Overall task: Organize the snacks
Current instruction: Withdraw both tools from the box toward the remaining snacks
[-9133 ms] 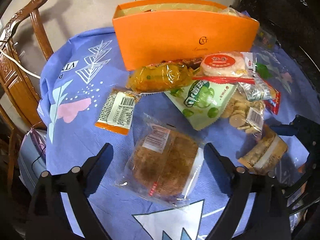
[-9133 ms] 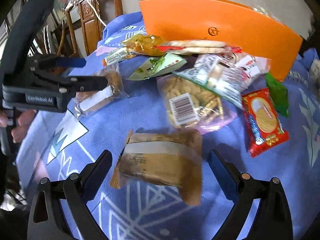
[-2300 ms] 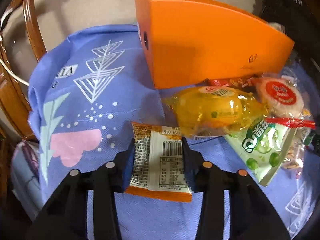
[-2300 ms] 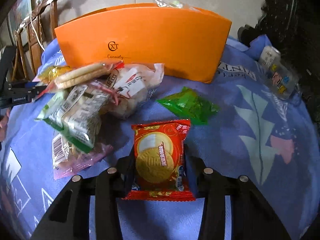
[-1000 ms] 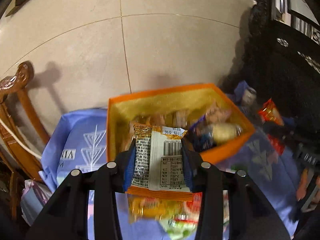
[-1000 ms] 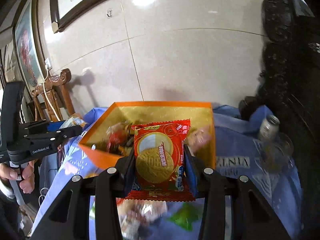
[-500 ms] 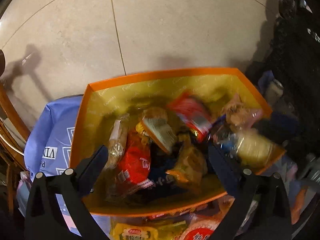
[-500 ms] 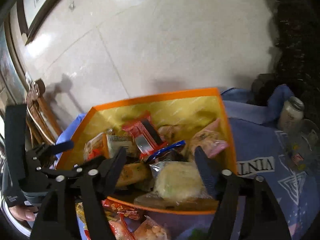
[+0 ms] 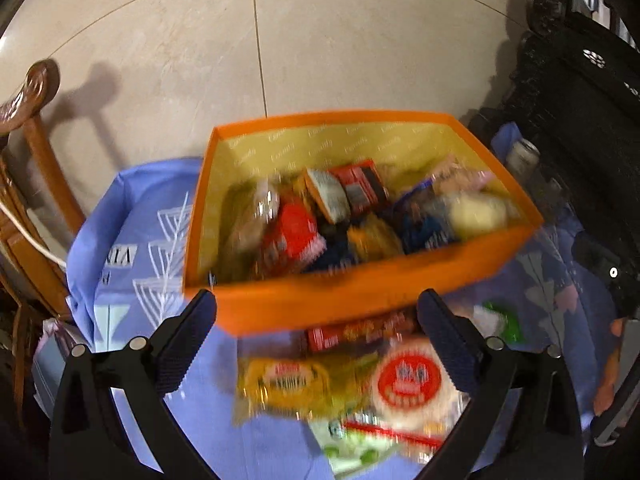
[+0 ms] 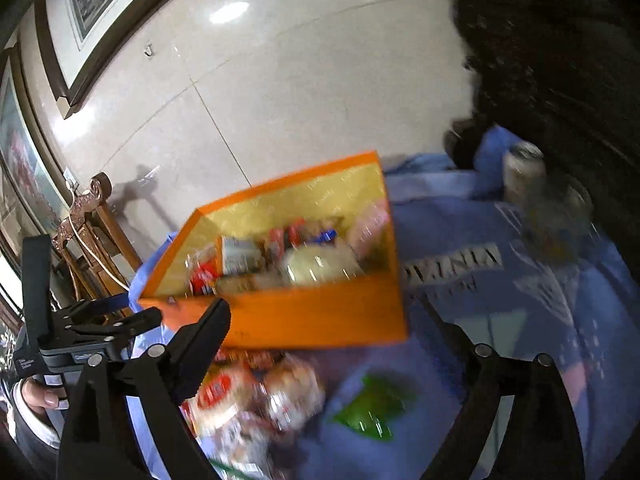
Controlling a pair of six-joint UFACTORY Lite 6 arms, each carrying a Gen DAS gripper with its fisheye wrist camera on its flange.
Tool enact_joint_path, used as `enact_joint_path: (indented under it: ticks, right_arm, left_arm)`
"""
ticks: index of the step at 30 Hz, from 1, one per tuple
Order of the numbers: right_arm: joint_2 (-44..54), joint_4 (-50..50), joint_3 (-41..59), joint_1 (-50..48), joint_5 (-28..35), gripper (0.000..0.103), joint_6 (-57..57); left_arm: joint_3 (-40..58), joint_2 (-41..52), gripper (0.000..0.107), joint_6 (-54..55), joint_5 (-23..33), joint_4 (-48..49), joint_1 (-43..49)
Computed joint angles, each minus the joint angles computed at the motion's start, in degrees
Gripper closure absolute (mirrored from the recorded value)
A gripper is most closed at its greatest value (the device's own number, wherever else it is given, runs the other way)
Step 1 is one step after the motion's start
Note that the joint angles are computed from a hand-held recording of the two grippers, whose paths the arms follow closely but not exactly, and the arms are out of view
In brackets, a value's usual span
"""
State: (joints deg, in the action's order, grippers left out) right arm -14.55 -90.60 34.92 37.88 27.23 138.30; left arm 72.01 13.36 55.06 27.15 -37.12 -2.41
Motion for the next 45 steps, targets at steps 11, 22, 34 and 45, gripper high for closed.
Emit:
enact_joint_path:
  ticks: [11, 22, 34, 45]
  right_arm:
    - [6.3, -9.8, -11.5, 14.7, 2.7, 0.010, 26.0]
    - [16.3, -21.1, -9.5, 16.6, 3.6, 0.010, 39.4]
    - [30.9, -1.7, 11.8, 18.3, 3.4, 0.010, 12.7]
    - [37.0, -15.8, 18.4, 15.9, -1.5, 0.063, 26.7]
  left_arm:
    - [-32.9, -18.0, 0.008, 37.1, -8.1, -27.1, 5.0]
    - [-41.0, -14.6, 0.008, 58.1, -8.1, -45.7, 10.3]
    - [-37.7, -6.7, 0.008, 68.8, -3.3, -52.0, 18.5]
    - [-36.5, -5.4, 0.008, 68.5, 0.2, -50.0, 21.2]
